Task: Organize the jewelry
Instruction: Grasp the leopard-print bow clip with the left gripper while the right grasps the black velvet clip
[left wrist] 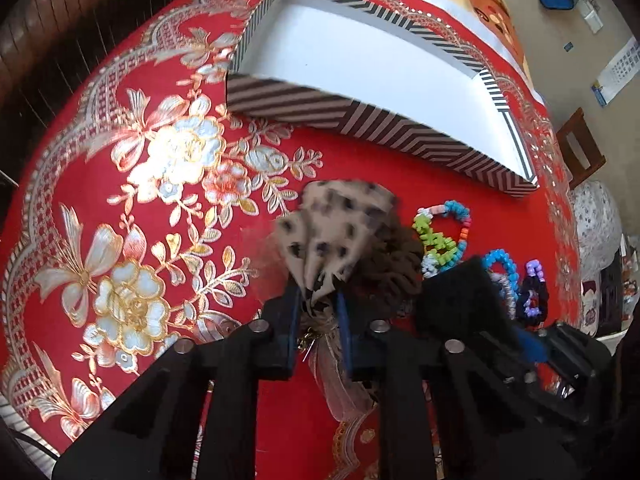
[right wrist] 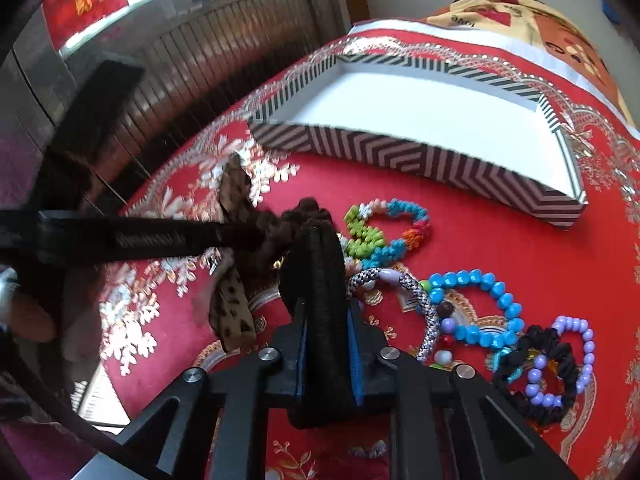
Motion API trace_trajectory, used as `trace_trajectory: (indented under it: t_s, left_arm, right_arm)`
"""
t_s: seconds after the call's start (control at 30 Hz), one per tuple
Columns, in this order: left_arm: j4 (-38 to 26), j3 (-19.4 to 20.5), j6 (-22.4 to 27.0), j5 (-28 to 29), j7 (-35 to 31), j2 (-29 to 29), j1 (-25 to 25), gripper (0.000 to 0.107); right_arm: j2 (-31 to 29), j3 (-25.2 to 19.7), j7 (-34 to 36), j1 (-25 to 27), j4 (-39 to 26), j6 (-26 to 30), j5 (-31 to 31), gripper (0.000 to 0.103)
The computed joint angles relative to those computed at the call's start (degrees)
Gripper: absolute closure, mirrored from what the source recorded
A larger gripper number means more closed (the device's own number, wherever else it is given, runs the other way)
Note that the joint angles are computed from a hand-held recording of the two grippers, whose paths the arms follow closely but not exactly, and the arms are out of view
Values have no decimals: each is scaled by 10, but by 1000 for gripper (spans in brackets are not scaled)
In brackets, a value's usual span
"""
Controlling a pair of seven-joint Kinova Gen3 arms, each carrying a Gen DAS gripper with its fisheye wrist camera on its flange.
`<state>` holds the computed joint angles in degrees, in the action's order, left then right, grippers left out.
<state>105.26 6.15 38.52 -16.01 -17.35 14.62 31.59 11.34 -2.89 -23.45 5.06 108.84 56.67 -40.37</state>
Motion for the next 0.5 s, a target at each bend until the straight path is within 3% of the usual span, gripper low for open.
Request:
trace_trajectory:
  t_s: [0.23, 0.33, 0.43, 0.5]
  left_arm:
    - [4, 6, 2, -25, -16, -54, -13, 95]
    - [-17, 14, 20, -30, -38, -68, -29, 95]
    - [-47, 18, 37, -47, -46, -69, -37, 95]
    - [-57, 19, 44, -61, -43, -70, -37, 95]
  right_arm:
    - [22, 16, -22, 48, -59, 97, -63, 87]
    - [34, 20, -45, 56, -91, 124, -84, 87]
    - [66, 14, -76, 84, -138, 185, -108, 87]
    - [71, 12, -84, 85, -150, 191, -111, 87]
